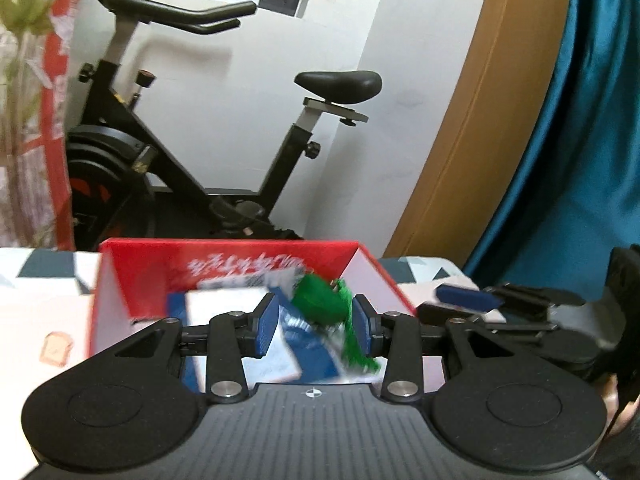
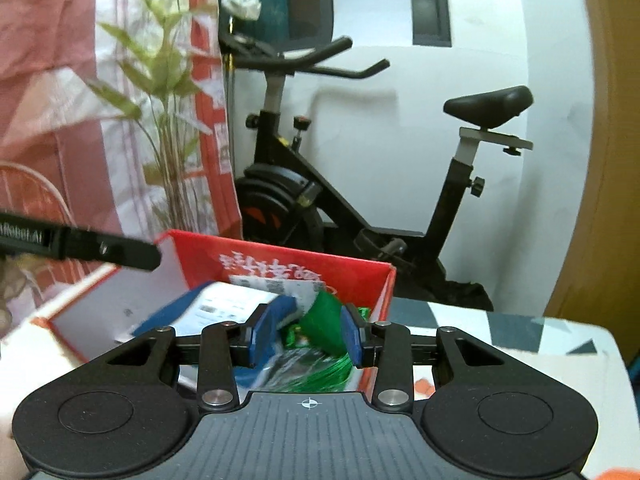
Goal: Organize soft objects
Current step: 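Lower the green pouch into the red box and open both tools, then move both tools down to the grey knit sock beside the box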
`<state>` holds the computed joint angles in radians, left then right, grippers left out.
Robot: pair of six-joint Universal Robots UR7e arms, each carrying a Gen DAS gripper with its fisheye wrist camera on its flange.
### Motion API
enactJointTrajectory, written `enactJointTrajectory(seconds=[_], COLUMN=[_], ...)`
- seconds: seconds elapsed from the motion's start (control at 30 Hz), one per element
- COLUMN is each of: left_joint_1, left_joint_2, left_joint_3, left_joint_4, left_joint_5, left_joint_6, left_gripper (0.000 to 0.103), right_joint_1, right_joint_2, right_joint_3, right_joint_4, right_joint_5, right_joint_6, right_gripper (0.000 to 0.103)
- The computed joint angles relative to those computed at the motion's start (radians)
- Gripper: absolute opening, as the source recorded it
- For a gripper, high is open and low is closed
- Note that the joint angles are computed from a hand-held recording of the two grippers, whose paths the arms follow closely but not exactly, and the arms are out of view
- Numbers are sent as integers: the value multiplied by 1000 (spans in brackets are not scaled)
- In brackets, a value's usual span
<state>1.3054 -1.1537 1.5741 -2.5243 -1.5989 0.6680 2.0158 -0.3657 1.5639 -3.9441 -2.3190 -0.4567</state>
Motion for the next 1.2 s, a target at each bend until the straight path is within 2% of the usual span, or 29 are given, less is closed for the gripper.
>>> enactJointTrajectory(seconds=[0.2, 0.33, 0.47, 0.67, 0.77, 0.87, 1.0, 1.2], left_joint_1=[47, 79, 113, 157, 179, 198, 216, 226], left_joint_2=[-89, -132, -151, -141, -135, -129, -121, -113], left_joint_3=[68, 118, 147, 148, 141, 133, 137, 173], left_joint_4=[15, 14, 29, 16, 19, 21, 11, -48], left_joint_5=[8, 26, 45, 106, 139, 156, 169, 191], left_joint_6=[30, 51, 54, 73, 72, 56, 45, 58], left_gripper=[42, 43, 44, 50, 51, 51, 53, 56], right_joint_1=[56, 88, 102, 114, 127, 132, 148, 157], right_joint_2=[31, 66, 94, 105, 111, 114, 124, 112], right_joint_3=[52, 65, 94, 168, 197, 222, 221, 225], right_joint_4=[-107, -129, -116, 48, 151, 205, 235, 285], right_joint_5=[-17, -39, -55, -88, -103, -87, -119, -110], right_joint_6=[30, 59, 135, 356, 427, 494, 514, 509], right_gripper=[36, 36, 37, 39, 48, 54, 65, 72])
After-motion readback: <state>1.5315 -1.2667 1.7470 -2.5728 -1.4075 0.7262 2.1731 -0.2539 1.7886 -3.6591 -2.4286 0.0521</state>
